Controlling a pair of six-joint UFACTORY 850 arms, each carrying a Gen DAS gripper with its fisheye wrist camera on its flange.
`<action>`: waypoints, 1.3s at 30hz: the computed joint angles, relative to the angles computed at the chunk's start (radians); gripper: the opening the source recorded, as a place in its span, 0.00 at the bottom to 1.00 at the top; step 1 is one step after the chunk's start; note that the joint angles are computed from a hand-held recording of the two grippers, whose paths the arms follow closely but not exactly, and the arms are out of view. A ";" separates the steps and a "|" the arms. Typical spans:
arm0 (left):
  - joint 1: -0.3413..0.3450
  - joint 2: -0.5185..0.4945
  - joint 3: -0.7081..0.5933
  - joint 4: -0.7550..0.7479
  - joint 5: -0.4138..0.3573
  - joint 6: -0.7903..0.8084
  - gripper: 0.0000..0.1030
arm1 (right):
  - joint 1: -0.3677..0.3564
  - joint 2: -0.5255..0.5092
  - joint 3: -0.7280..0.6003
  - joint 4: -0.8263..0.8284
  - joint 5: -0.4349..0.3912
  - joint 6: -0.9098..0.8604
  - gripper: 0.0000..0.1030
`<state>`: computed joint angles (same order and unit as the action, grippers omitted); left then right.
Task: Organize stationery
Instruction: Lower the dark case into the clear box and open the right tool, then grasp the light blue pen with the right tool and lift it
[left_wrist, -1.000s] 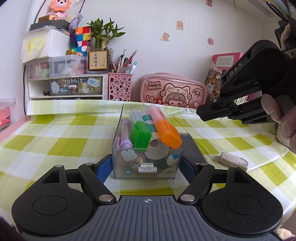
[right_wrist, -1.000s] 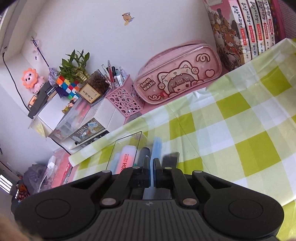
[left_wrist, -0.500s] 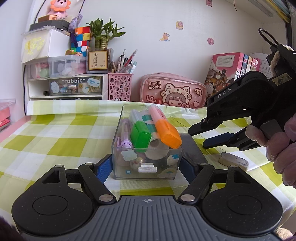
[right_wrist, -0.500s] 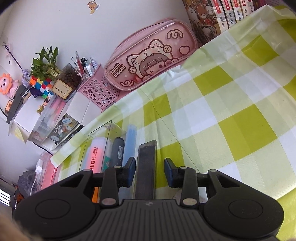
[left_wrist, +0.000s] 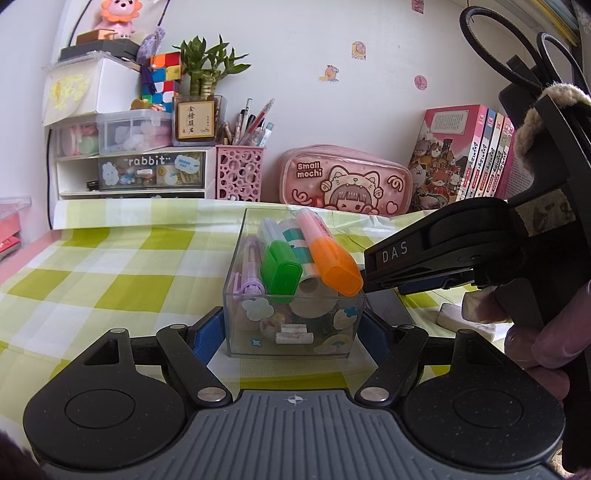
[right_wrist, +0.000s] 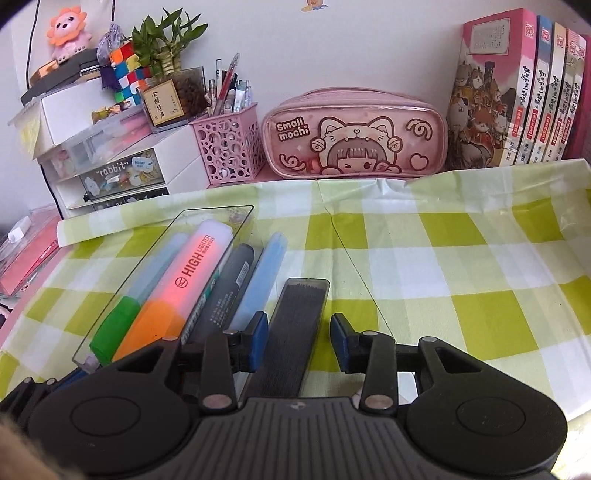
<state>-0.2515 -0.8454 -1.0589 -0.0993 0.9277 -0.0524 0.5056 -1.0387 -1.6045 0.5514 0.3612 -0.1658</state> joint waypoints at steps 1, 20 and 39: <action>0.000 0.000 0.000 0.000 0.000 -0.001 0.72 | -0.001 -0.001 0.000 -0.014 0.004 0.006 0.40; -0.003 -0.003 0.001 -0.012 0.018 -0.009 0.72 | -0.064 0.024 0.052 -0.558 0.008 0.756 0.13; -0.003 -0.001 0.005 -0.015 0.019 -0.008 0.72 | -0.107 0.018 0.053 -1.091 0.133 1.431 0.25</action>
<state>-0.2542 -0.8462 -1.0542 -0.1147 0.9467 -0.0599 0.3982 -1.0211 -1.5518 -0.5398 0.4947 1.2648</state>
